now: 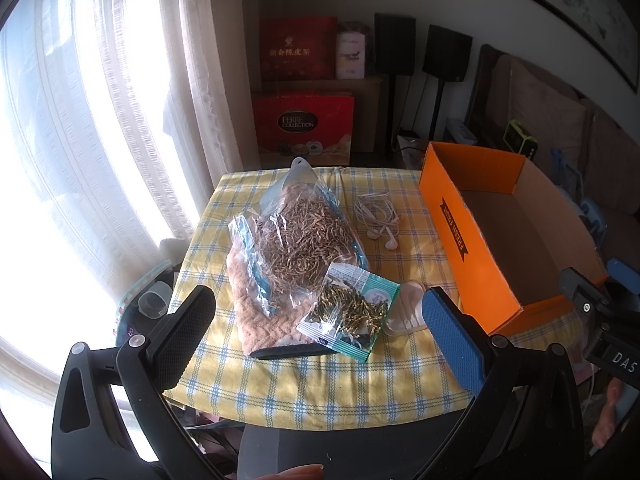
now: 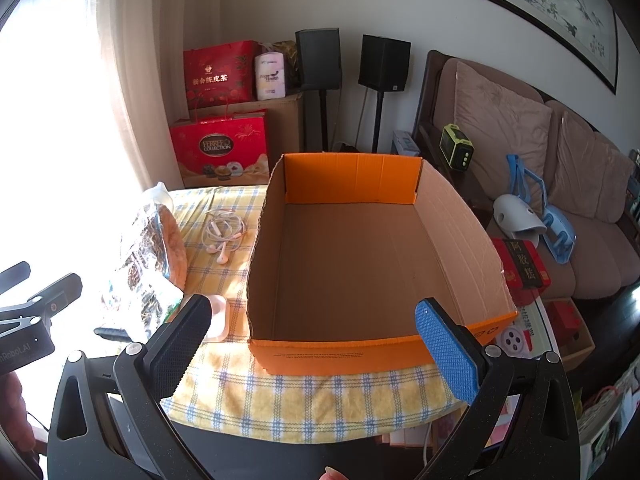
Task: Organize objects
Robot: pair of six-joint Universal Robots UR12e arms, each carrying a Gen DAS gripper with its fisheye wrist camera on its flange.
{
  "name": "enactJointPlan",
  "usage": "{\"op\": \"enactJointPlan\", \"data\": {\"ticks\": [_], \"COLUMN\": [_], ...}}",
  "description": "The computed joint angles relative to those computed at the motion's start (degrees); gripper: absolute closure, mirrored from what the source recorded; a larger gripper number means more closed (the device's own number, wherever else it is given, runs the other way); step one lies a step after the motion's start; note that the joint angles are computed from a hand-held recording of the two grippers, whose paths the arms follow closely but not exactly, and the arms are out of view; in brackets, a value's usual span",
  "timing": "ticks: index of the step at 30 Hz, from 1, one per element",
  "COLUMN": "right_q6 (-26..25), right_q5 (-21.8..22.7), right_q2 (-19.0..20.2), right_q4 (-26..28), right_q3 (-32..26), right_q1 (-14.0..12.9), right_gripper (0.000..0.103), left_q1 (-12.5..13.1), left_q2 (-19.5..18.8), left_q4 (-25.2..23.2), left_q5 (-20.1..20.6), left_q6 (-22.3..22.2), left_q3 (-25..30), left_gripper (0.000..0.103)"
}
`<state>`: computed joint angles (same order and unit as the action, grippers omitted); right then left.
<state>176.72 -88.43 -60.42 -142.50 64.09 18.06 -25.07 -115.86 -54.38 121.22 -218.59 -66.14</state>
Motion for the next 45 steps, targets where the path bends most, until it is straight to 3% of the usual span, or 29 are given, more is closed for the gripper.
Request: {"op": "enactJointPlan", "data": {"ticks": [38, 45], "right_q6": [0.64, 0.71], "right_q5": [-0.01, -1.69], "right_q2": [0.36, 0.78], "right_q4": [0.26, 0.14], "right_q3": [-0.09, -0.96], "right_q1": [-0.15, -0.44], "right_gripper": [0.0, 0.0], "left_q1": [0.18, 0.9], "left_q2": [-0.54, -1.04], "left_q4": [0.15, 0.13], "left_q5": [-0.08, 0.1], "left_q6": [-0.04, 1.23], "left_q3": [-0.01, 0.21], "left_gripper": [0.0, 0.0]}}
